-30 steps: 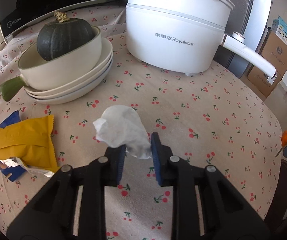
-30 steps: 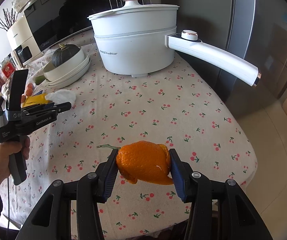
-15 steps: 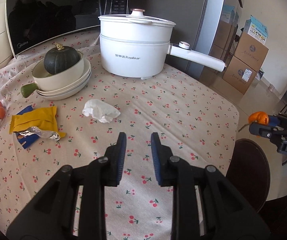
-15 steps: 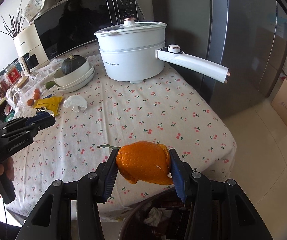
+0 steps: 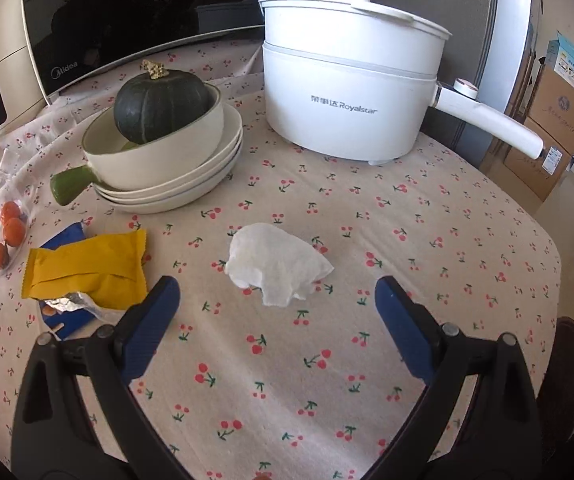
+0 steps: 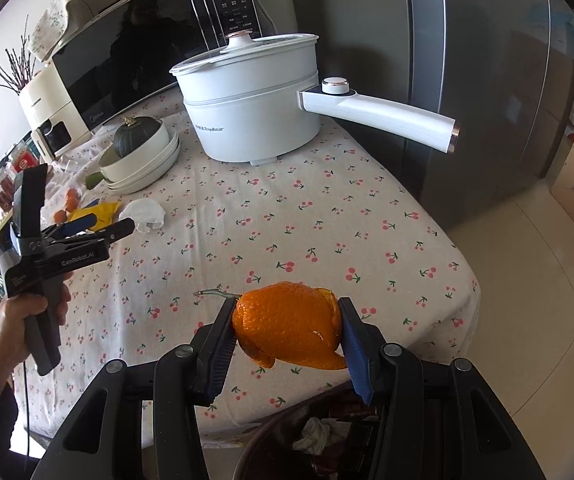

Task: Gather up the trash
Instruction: 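Close the left tool on the white tissue and lift it, then carry peel and tissue over the brown bin and open both tools to drop them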

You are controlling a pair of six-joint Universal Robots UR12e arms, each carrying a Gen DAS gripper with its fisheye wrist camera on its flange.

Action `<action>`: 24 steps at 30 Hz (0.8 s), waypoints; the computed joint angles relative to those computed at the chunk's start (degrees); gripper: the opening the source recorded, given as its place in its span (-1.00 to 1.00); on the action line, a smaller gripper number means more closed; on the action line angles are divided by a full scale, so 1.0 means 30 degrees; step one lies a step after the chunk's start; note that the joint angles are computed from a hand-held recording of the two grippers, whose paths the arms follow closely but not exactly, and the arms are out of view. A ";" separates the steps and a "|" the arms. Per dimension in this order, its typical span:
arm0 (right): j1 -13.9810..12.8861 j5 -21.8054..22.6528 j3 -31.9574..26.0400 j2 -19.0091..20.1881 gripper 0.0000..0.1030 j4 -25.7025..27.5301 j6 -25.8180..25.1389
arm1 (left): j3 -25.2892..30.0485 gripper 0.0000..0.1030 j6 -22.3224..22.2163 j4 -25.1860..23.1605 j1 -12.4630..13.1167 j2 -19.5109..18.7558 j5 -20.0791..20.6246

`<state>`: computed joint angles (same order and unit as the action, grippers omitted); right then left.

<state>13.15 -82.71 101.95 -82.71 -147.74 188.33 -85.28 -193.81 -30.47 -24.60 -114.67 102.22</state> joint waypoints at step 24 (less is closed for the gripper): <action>0.0282 0.0717 0.0101 -0.0204 -0.03 -0.0671 0.1402 | -0.2247 -0.65 -0.0079 0.1282 -0.0170 0.1974 -0.2614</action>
<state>13.99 -80.56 102.25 -83.32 -149.75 192.53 -92.02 -194.05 -26.62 -25.11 -108.75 94.37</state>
